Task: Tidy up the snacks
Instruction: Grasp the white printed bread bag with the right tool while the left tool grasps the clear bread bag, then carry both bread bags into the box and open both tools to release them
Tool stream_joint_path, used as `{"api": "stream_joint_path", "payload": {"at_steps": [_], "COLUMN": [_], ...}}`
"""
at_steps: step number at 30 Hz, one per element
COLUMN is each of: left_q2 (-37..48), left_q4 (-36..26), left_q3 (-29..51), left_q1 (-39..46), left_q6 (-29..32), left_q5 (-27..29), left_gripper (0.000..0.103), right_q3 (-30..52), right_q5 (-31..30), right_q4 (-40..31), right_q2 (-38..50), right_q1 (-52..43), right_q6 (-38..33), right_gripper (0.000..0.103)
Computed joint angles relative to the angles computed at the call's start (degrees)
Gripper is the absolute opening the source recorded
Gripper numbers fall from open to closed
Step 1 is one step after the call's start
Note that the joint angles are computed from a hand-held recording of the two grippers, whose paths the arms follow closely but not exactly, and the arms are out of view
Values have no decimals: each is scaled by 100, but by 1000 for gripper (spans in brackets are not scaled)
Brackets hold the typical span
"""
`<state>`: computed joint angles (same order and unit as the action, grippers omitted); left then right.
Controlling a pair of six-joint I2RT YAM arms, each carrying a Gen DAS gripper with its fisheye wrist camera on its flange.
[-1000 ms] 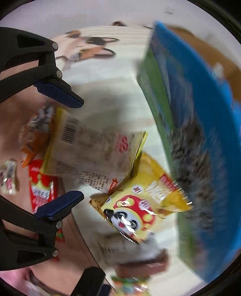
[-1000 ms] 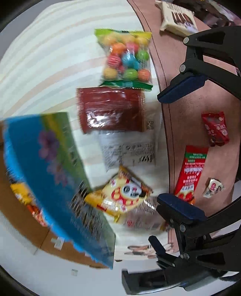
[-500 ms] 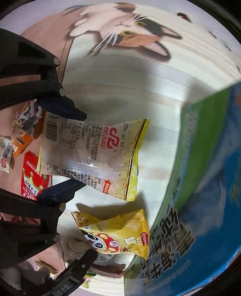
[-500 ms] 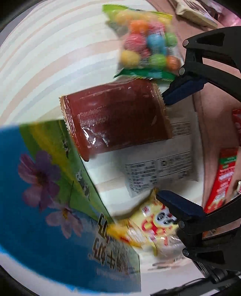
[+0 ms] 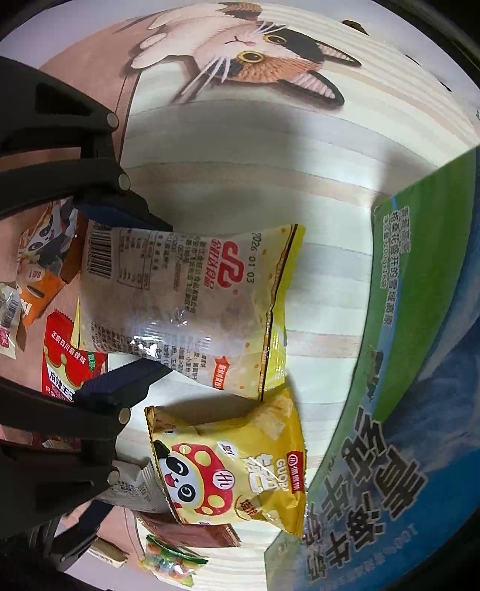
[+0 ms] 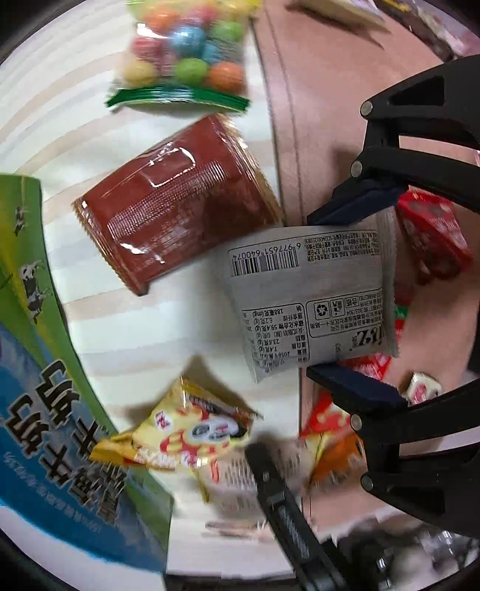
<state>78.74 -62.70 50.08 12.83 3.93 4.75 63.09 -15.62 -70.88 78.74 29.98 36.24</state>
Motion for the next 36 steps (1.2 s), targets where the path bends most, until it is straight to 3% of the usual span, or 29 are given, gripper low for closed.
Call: {"api": "stream_joint_path", "payload": {"at_steps": [2,6,10,11,12,13,15,20,24,30,34,36], "left_q2": [42,158,288,243,72,-32,-318,-868,-1455,-2050,-2393,-2474], "left_q4": [92,256,703,715,660,654,486,55,-320,-1117,-1641,-1978], "left_q3": [-53,-124,-431,-464,-525,-579,-604,-593,-639,-335,44,427], "left_q1": [-145,-351,-483,-508,-559,-622,-717,-853,-1051,-854,-1005,-918], "left_q6": [-127,-213,-281,-324,-415,-482,-578,-723,-946,-862,-1088,-1049], "left_q5": [-9,-86,-135,-137,-164,-200,-229,-180,-87,240,429,669], "left_gripper": [64,66,66,65,62,57,51,49,48,46,45,45], "right_q3": [-70,-65,34,30,15,42,63,-84,-198,649,1437,1876], "right_q5": [-19,123,486,631,790,913,990,940,707,629,373,341], "right_q4": [60,-31,24,15,-16,-18,-16,-245,-734,-1239,-1545,-1707], "right_q2": [-186,-47,300,274,214,202,133,-439,-1366,-1553,-1231,-1150], "right_q1": [-164,-415,15,103,157,353,661,871,482,461,-280,-274], "right_q6": [-67,-476,-263,-123,-45,151,513,882,688,630,-101,-98], "right_gripper": [96,96,95,90,77,73,73,72,72,72,72,72]}}
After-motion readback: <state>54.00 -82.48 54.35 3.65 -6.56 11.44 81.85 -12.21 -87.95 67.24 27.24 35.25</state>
